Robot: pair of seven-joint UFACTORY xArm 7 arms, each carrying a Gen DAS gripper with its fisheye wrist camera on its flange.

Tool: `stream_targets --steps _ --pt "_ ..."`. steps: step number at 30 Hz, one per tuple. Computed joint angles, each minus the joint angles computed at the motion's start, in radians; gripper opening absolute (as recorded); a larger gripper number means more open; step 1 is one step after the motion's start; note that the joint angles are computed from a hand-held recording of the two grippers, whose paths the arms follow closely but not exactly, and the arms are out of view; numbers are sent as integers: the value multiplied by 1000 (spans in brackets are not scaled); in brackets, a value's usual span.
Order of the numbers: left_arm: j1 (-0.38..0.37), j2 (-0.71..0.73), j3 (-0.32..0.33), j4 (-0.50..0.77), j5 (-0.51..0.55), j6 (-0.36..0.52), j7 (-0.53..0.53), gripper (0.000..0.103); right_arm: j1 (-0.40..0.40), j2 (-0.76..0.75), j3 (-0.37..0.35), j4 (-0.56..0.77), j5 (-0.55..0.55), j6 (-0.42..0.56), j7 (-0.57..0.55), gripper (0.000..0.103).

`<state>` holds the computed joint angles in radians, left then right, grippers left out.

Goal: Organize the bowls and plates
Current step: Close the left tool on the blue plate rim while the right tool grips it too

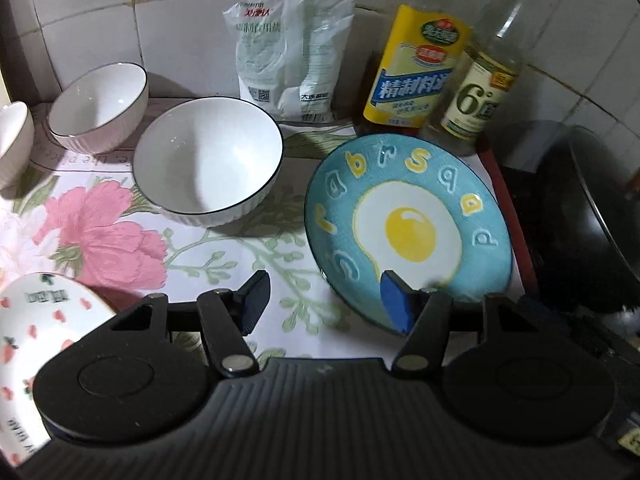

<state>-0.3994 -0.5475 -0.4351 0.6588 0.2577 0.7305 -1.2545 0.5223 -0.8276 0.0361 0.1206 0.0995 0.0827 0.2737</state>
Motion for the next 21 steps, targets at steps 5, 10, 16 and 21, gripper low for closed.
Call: stream_targets --steps 5,10,16,21 --pt "44 63 -20 -13 38 -81 -81 56 65 128 -96 42 36 -90 -4 72" --pt "59 122 -21 -6 88 -117 -153 53 116 215 -159 85 53 -128 -25 67" --pt "50 153 -1 -18 98 -154 -211 33 84 278 -131 116 32 -113 -62 47" --pt "45 175 3 -7 139 -158 -227 22 111 288 -163 95 39 -175 -75 46"
